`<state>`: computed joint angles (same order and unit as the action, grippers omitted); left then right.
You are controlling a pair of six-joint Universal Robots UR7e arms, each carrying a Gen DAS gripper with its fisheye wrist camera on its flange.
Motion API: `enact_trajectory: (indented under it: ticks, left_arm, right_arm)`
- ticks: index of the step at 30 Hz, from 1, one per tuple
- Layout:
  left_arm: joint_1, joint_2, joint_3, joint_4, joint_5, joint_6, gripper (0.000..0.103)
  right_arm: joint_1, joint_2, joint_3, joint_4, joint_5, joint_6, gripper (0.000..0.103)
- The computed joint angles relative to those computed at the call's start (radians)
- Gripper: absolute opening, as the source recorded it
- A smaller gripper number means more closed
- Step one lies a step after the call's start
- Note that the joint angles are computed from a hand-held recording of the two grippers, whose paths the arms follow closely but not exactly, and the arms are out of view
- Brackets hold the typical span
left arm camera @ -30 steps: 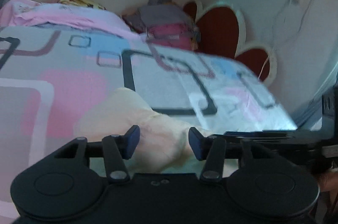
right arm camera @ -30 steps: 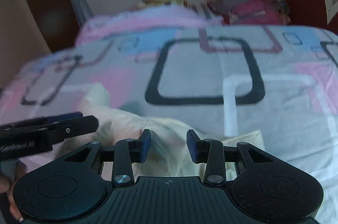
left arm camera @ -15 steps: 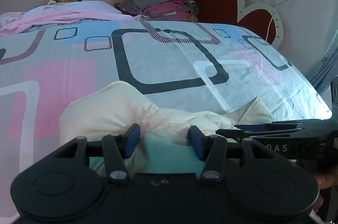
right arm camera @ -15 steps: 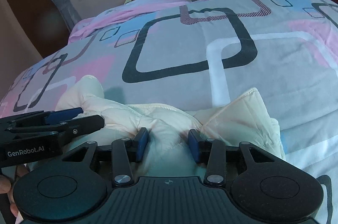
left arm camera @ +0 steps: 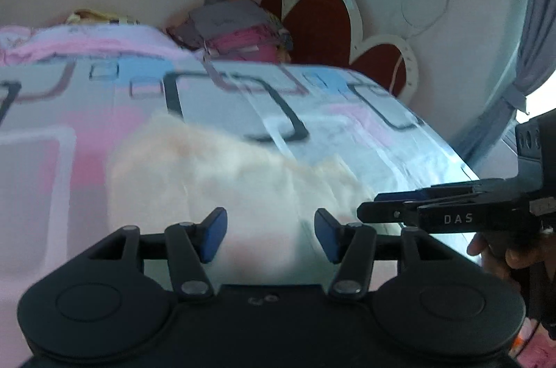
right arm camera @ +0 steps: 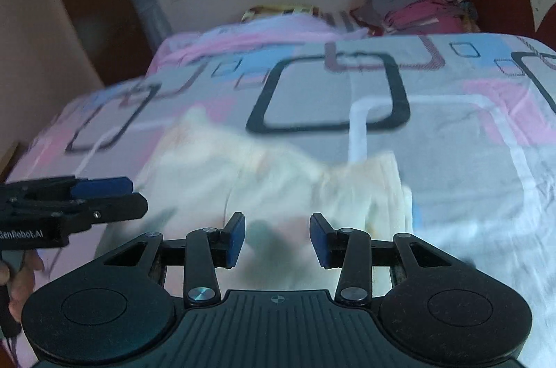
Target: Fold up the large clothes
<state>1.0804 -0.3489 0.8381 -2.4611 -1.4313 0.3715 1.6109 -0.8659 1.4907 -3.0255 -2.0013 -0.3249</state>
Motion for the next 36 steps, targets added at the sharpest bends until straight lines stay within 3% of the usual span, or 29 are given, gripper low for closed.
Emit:
enact_trajectory:
  ticks: [4, 7, 11, 14, 18, 22, 25, 28, 33, 36]
  left_arm:
    - [-0.004, -0.046, 0.132, -0.062, 0.041, 0.042, 0.054]
    - [-0.001, -0.035, 0.155, -0.093, 0.075, 0.092, 0.054]
    - [-0.003, -0.038, 0.141, -0.054, 0.084, 0.071, 0.054]
    - [0.0, -0.099, 0.207, -0.075, 0.035, 0.016, 0.054]
    - [-0.007, -0.203, 0.359, -0.146, -0.002, 0.014, 0.052]
    - [-0.015, -0.272, 0.477, -0.151, 0.002, 0.018, 0.048]
    - [-0.018, -0.275, 0.507, -0.12, 0.058, 0.011, 0.047]
    - [-0.015, -0.268, 0.518, -0.108, 0.093, 0.007, 0.047]
    - [-0.007, -0.274, 0.496, -0.066, 0.074, -0.022, 0.047]
    - [-0.008, -0.284, 0.483, -0.118, 0.042, -0.041, 0.054]
  right_arm:
    - [-0.004, -0.001, 0.094, -0.06, -0.06, -0.04, 0.041]
    - [-0.021, 0.013, 0.134, -0.14, -0.05, -0.039, 0.041]
    - [-0.005, 0.005, 0.125, -0.099, -0.083, -0.014, 0.041]
    - [0.011, -0.052, 0.189, -0.154, -0.059, 0.002, 0.041]
    - [0.031, -0.127, 0.271, -0.139, -0.026, 0.018, 0.041]
    - [0.048, -0.144, 0.318, -0.106, -0.06, 0.031, 0.041]
    - [0.039, -0.129, 0.328, -0.08, -0.086, 0.062, 0.041]
    - [0.034, -0.099, 0.325, -0.094, -0.104, 0.037, 0.041]
    - [0.033, -0.117, 0.313, -0.058, -0.092, 0.063, 0.041]
    - [0.04, -0.151, 0.314, -0.15, -0.045, 0.051, 0.041]
